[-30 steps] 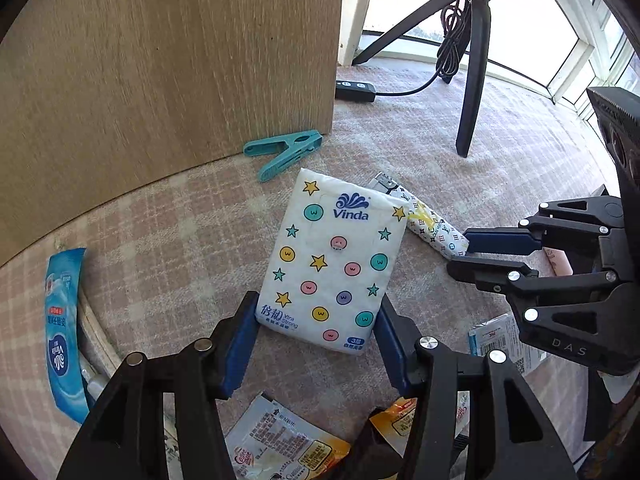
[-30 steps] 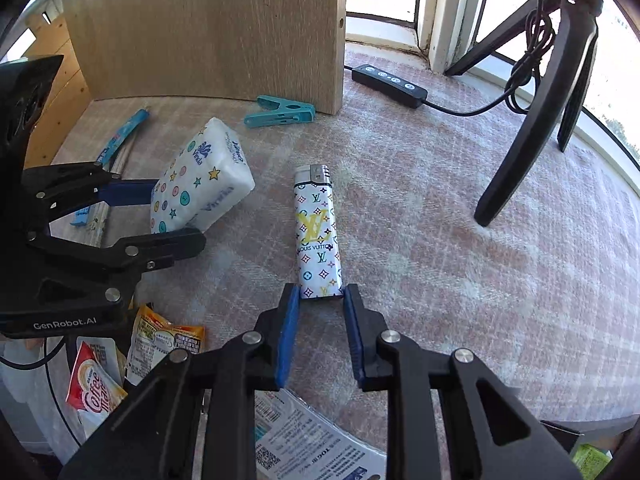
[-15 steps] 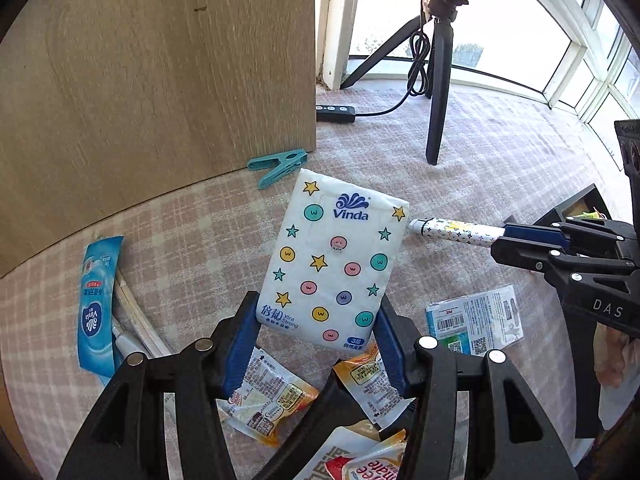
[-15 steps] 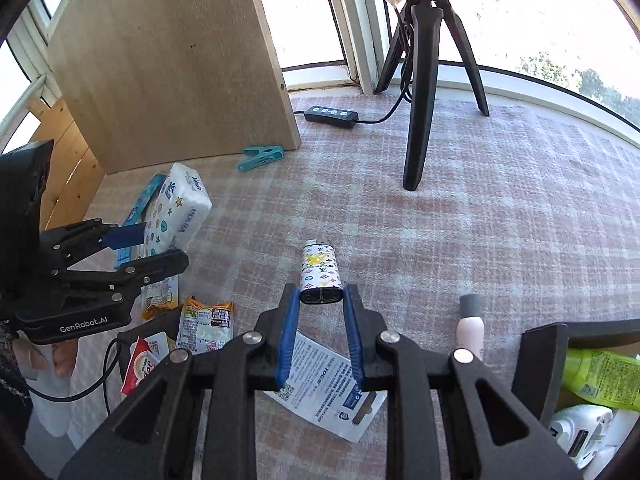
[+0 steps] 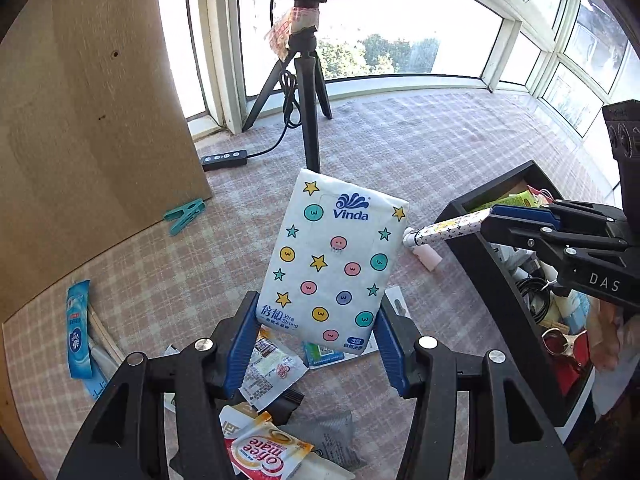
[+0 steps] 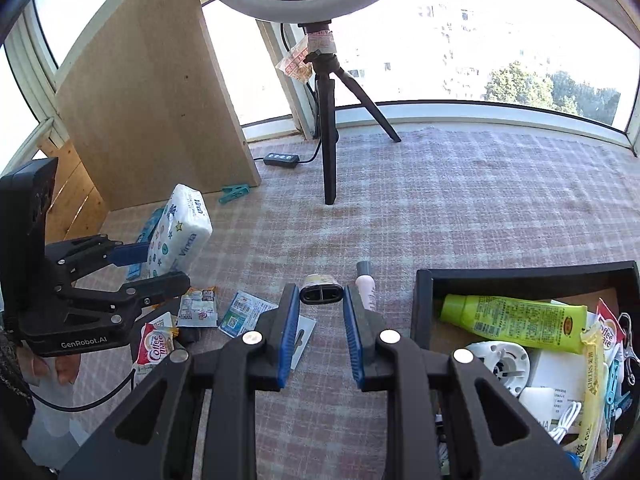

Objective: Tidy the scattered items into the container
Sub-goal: 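Carry the tissue pack and lighter into the black tray and release both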

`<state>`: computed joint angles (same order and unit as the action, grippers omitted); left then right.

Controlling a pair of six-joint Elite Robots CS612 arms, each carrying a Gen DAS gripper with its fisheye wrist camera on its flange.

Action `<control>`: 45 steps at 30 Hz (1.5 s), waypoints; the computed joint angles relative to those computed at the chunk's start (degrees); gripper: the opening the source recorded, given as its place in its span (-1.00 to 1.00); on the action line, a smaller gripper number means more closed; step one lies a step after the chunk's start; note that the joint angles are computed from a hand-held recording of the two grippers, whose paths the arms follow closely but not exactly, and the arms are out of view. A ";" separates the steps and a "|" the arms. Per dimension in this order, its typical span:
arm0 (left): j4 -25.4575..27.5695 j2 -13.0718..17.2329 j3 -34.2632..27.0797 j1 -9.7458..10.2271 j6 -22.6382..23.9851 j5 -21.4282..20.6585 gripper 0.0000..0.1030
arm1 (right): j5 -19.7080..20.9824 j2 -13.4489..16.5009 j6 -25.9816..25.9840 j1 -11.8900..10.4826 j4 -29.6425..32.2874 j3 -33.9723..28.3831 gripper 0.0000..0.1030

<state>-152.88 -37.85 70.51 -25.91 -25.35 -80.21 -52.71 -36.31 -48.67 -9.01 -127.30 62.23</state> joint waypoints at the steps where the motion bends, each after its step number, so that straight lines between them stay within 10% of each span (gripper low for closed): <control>1: -0.10 0.31 -0.71 -0.32 0.42 -0.21 0.01 | 0.13 -0.41 0.35 -0.66 0.05 0.12 -0.57; 27: 13.51 12.82 -29.09 -8.26 12.67 -10.94 0.09 | -8.84 1.94 20.22 -10.43 -12.10 -4.90 -0.56; 32: 13.46 12.74 -29.10 -8.80 13.29 -10.09 0.21 | -8.71 1.79 21.45 -10.72 -12.81 -4.52 -0.10; 45: 11.85 11.25 -26.30 -8.50 11.93 -7.97 0.21 | -8.59 1.54 20.74 -10.32 -12.48 -4.08 0.00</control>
